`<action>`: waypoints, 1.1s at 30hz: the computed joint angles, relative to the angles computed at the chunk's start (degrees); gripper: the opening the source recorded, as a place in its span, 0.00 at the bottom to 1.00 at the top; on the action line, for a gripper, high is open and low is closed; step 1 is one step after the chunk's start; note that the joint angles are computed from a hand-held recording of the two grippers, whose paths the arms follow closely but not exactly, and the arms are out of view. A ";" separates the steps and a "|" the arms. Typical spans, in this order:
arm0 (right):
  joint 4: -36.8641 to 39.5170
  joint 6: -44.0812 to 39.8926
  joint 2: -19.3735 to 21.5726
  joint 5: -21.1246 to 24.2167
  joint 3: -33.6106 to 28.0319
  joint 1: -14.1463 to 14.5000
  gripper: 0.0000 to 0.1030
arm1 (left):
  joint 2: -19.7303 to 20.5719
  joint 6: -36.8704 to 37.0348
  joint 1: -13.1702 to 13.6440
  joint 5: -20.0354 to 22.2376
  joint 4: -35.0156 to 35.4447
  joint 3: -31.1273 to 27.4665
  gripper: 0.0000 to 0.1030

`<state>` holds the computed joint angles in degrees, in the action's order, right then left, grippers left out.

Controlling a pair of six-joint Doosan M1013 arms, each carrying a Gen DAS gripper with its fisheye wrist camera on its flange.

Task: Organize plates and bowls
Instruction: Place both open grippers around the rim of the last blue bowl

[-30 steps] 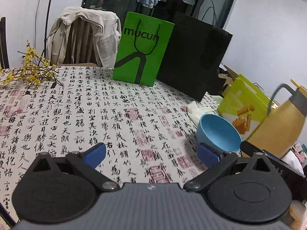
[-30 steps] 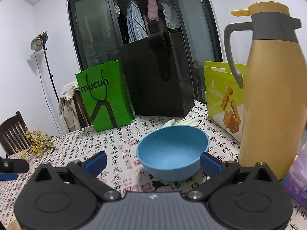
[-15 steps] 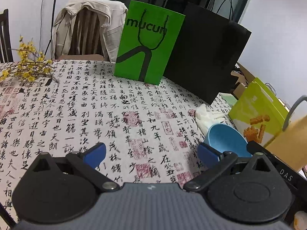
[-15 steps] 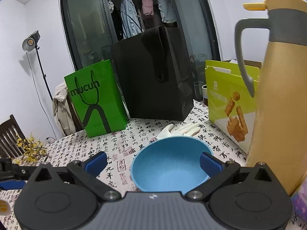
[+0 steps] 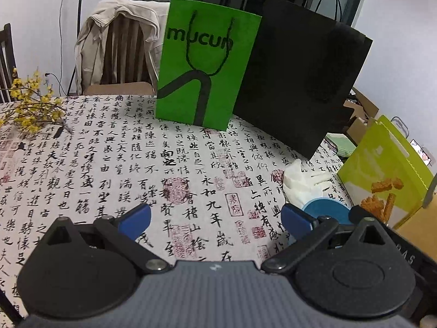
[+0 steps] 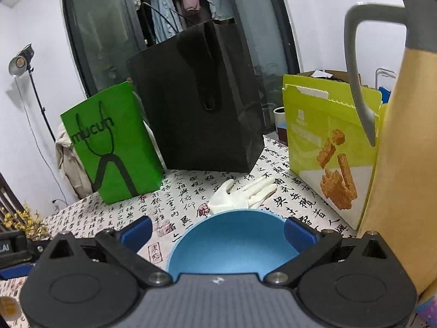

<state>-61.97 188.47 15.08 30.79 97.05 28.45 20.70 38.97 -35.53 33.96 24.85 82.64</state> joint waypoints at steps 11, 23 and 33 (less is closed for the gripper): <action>-2.18 2.56 0.54 -0.75 1.40 -0.73 1.00 | 2.69 1.82 -0.21 1.38 -1.36 -2.63 1.00; -1.07 6.08 -0.02 -2.98 3.16 -2.24 0.96 | 4.99 4.57 -0.60 2.26 -4.57 -4.83 1.00; 2.55 4.87 0.12 -1.38 3.39 -2.55 0.88 | 6.74 8.10 -1.49 2.96 -7.66 -6.55 1.00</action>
<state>-59.42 193.35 15.20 29.41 100.44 25.90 27.44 47.07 -37.02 36.92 17.20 76.09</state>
